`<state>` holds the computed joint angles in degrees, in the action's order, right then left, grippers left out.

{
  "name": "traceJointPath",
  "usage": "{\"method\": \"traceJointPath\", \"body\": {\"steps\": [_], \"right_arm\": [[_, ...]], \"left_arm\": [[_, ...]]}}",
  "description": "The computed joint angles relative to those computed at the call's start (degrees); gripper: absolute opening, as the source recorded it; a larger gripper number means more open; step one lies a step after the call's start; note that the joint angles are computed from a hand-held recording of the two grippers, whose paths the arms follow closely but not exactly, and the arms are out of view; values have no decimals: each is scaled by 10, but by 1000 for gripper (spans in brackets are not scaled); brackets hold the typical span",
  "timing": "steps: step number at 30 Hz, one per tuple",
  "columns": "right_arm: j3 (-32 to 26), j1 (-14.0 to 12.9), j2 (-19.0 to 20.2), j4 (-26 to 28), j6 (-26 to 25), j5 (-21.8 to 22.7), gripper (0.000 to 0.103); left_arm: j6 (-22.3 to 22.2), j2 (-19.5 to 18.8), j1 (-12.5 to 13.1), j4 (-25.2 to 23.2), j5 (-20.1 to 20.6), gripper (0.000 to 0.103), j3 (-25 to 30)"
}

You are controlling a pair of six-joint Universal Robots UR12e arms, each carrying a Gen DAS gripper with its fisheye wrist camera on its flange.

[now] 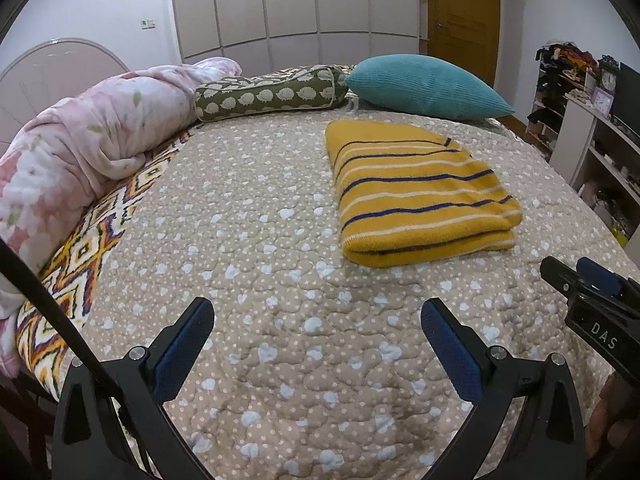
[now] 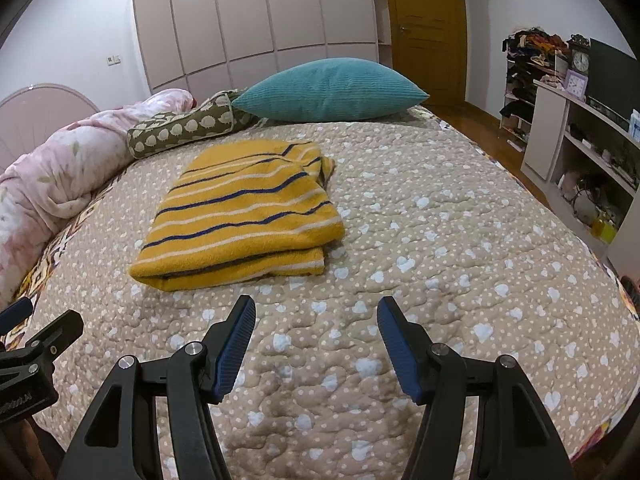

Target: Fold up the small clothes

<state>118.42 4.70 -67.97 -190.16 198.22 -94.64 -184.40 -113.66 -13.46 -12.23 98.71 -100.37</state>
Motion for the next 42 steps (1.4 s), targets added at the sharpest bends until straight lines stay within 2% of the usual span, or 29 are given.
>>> {"method": "traceJointPath", "body": {"steps": [7,20,25,29,32,34,38,42], "right_arm": [[-2,7,2,1,-15,-16,69],[-7,7,6,14,-18,-17,70],[-8,7,8,19,-19,-16,70],[-9,7,9,20,-16,-17,70],[-8,9,9,15,-17,-19,70],[-7,10,8,9,-18,-21,70],[-7,14,7,3,-24,-25,70],[-9,18,7,3,-32,-30,71]], "left_arm": [[2,-1,0,-14,-8,103,1],[-8,-4,6,-38,-22,103,4],[-7,-5,5,-35,-14,103,2],[-14,-3,2,6,12,103,-8],[-25,-2,-4,67,62,103,-18],[-31,-1,-4,93,77,103,-23],[-44,3,3,149,70,103,-34],[-32,5,4,155,69,103,-36]]}}
